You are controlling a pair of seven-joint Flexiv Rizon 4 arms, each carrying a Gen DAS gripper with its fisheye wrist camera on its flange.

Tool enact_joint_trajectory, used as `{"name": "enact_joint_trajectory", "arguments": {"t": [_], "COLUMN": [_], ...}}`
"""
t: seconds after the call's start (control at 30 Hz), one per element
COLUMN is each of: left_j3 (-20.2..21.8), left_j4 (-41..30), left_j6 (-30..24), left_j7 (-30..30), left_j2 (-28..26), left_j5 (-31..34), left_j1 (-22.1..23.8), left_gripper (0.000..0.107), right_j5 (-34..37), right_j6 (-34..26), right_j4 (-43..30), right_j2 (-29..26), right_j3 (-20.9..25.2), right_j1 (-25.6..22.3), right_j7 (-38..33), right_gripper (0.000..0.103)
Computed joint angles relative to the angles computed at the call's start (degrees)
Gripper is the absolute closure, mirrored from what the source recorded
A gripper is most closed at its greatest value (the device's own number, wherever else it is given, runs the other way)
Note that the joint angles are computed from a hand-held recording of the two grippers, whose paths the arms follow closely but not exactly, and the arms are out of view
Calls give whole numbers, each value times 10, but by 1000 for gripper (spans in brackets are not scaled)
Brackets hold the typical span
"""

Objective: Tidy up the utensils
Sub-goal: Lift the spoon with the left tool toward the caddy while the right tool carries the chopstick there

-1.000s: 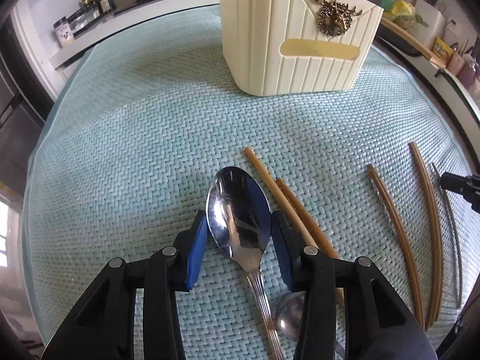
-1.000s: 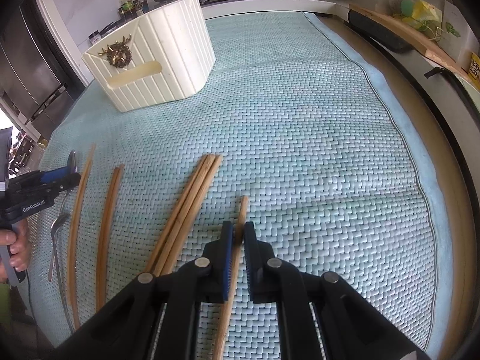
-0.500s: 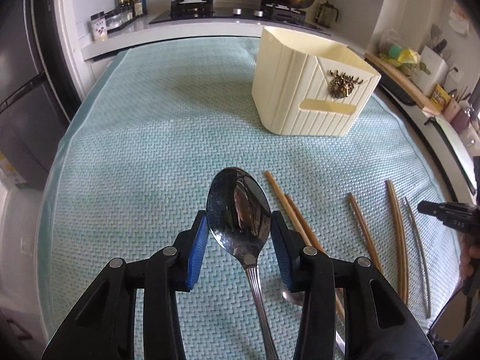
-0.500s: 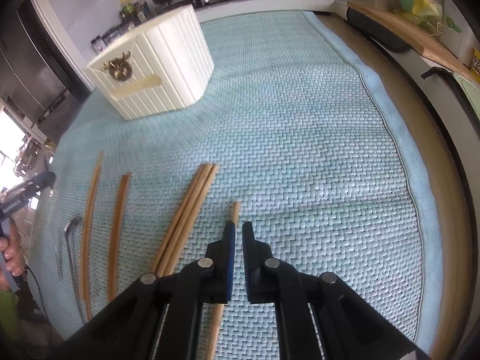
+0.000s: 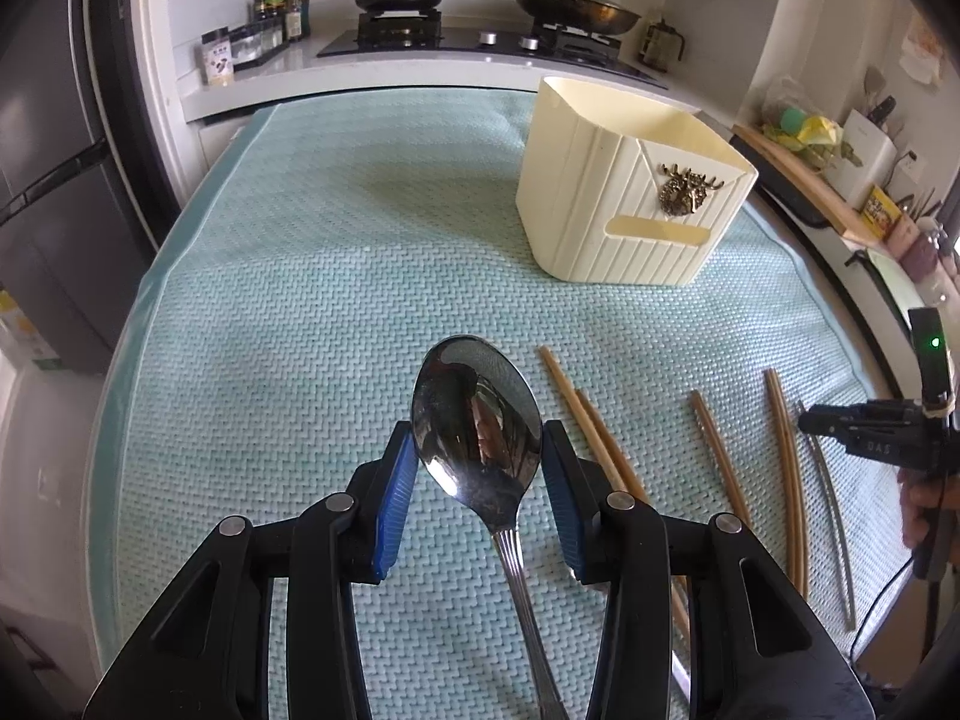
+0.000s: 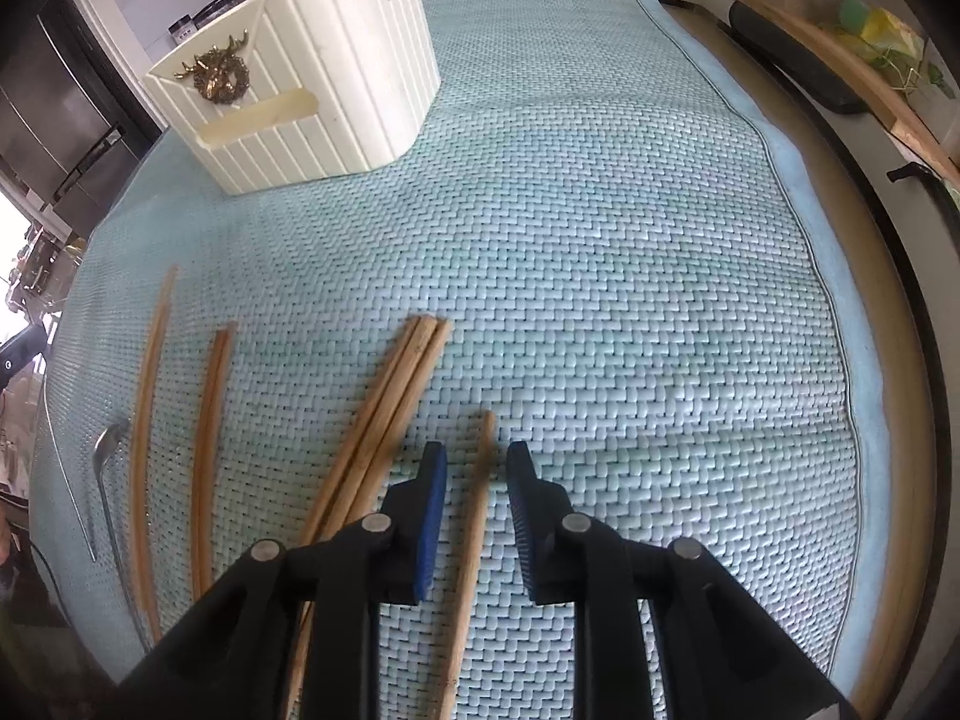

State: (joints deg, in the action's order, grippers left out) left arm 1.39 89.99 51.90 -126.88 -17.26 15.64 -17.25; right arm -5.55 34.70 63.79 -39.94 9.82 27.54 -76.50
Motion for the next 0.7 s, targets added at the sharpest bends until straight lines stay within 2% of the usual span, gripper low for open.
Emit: {"name": "enact_joint_trajectory", "arguments": {"t": [0.03, 0.07, 0.1, 0.2, 0.4, 0.57, 0.7], "left_j3": [0, 0, 0, 0, -8, -16, -21], "left_j4": [0, -1, -2, -3, -9, -22, -39], "left_j6": [-1, -2, -4, -11, -23, -26, -33], "left_j7": [0, 0, -1, -5, -8, -15, -23], "left_j2": [0, 1, 2, 11, 38, 57, 63], "left_j5": [0, 0, 1, 10, 27, 44, 64], "left_j1": [0, 0, -1, -5, -10, -13, -15], "left_gripper": [65, 65, 65, 65, 65, 65, 65], "right_j5": [-7, -12, -12, 4, 40, 28, 2], "right_j6": [-3, -2, -5, 37, 173, 259, 326], "right_j4": [-5, -6, -10, 20, 115, 164, 187], "right_j2": [-4, -6, -8, 12, 98, 153, 173], "right_j3": [-1, -1, 1, 8, 31, 33, 28], "right_j1": [5, 6, 12, 13, -11, -6, -3], "right_j7": [-7, -18, -16, -4, -3, 6, 9], "right_gripper": [83, 97, 98, 98, 98, 98, 98]}}
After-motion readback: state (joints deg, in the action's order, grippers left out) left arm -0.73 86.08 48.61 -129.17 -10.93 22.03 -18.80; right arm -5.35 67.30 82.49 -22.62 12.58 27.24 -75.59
